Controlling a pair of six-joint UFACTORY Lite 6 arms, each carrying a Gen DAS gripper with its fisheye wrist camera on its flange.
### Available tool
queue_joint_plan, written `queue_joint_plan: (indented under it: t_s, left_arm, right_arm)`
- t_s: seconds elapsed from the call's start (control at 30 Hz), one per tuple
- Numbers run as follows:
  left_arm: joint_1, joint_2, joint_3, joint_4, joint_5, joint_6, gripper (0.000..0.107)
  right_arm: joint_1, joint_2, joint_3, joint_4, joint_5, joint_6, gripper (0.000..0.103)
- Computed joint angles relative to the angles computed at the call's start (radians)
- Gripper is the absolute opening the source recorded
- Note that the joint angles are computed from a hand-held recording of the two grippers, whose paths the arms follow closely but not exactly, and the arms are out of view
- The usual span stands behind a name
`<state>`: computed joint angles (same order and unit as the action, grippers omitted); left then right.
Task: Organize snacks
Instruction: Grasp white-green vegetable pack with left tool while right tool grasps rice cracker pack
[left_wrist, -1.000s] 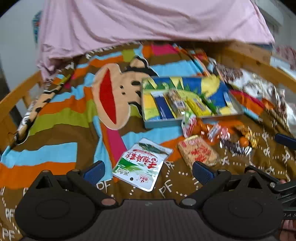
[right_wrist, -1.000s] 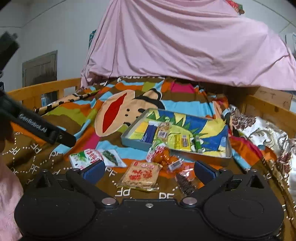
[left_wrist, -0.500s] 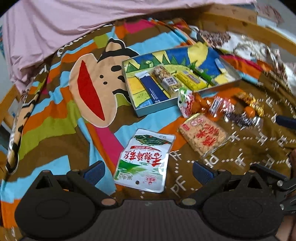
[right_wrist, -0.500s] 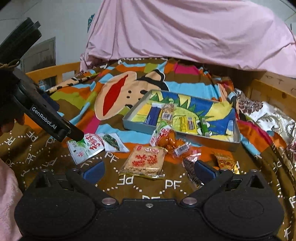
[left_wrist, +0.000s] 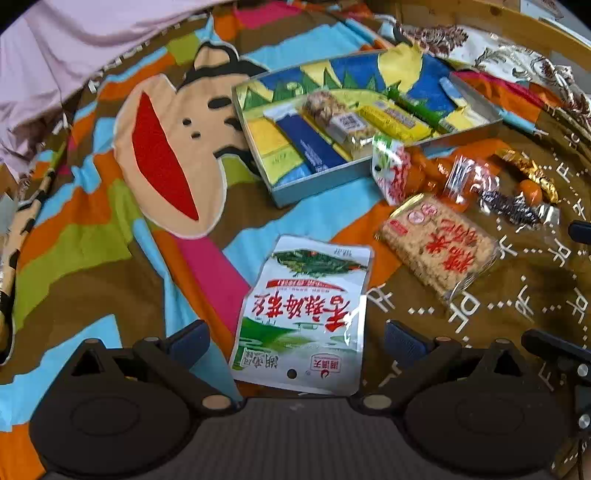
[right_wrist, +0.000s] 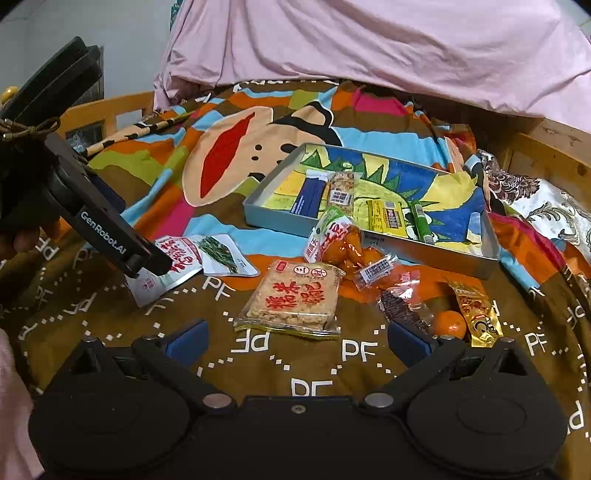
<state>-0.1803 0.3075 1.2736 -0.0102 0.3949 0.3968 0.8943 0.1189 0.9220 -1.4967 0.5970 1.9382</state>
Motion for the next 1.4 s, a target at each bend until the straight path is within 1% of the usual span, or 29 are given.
queue_joint_plan:
  t_s: [0.1, 0.27, 0.33, 0.4, 0.47, 0.67, 0.7, 0.77, 0.8, 0.93, 1.0, 1.1, 1.13, 1.2, 1.23, 1.33, 1.4]
  left_arm:
    - [0.013, 0.030, 0.017, -0.049, -0.027, 0.091, 0.103]
    - [0.023, 0.135, 0.093, -0.108, -0.023, 0.186, 0.102]
    - [0.028, 0.160, 0.106, -0.126, -0.035, 0.216, 0.102]
    - [0.040, 0.176, 0.111, -0.213, -0.051, 0.320, 0.103]
    - [0.057, 0.205, 0.137, -0.351, -0.038, 0.458, 0.103]
    - [0.077, 0.283, 0.204, -0.498, -0.001, 0.632, 0.103]
    - [0.077, 0.296, 0.215, -0.498, 0.008, 0.636, 0.103]
    - [0.065, 0.333, 0.249, -0.411, 0.019, 0.555, 0.102]
    - [0.065, 0.348, 0.263, -0.396, 0.027, 0.542, 0.103]
    - [0.091, 0.386, 0.321, -0.450, 0.084, 0.557, 0.103]
    - [0.102, 0.392, 0.329, -0.474, 0.093, 0.563, 0.102]
    - [0.119, 0.396, 0.330, -0.532, 0.106, 0.602, 0.099]
    - [0.123, 0.396, 0.328, -0.550, 0.107, 0.613, 0.099]
    - [0.127, 0.395, 0.326, -0.565, 0.113, 0.621, 0.098]
    - [0.127, 0.391, 0.322, -0.570, 0.114, 0.622, 0.098]
    - [0.132, 0.387, 0.326, -0.587, 0.144, 0.627, 0.098]
    - [0.138, 0.379, 0.325, -0.597, 0.170, 0.621, 0.098]
  right_arm:
    - [-0.025, 0.062, 0.045, -0.039, 0.009, 0.031, 0.102]
    - [-0.105, 0.169, 0.137, -0.078, -0.066, 0.086, 0.102]
    - [-0.129, 0.216, 0.180, -0.082, -0.089, 0.091, 0.102]
    - [-0.144, 0.256, 0.218, -0.075, -0.108, 0.081, 0.102]
    - [-0.153, 0.287, 0.248, -0.069, -0.128, 0.067, 0.102]
    - [-0.154, 0.353, 0.314, -0.030, -0.135, -0.001, 0.102]
    - [-0.155, 0.361, 0.323, -0.009, -0.138, -0.022, 0.102]
    - [-0.158, 0.371, 0.329, 0.000, -0.143, -0.028, 0.102]
    - [-0.160, 0.378, 0.335, -0.001, -0.142, -0.025, 0.102]
    - [-0.173, 0.426, 0.384, -0.020, -0.143, -0.004, 0.102]
    - [-0.187, 0.464, 0.428, 0.047, -0.165, -0.065, 0.102]
    - [-0.190, 0.477, 0.438, 0.073, -0.181, -0.080, 0.101]
    - [-0.187, 0.472, 0.433, 0.067, -0.179, -0.077, 0.099]
    - [-0.182, 0.465, 0.429, 0.072, -0.166, -0.080, 0.086]
    - [-0.178, 0.465, 0.432, 0.090, -0.150, -0.099, 0.083]
    - [-0.191, 0.439, 0.408, 0.100, -0.172, -0.106, 0.080]
    - [-0.198, 0.408, 0.385, 0.143, -0.192, -0.155, 0.078]
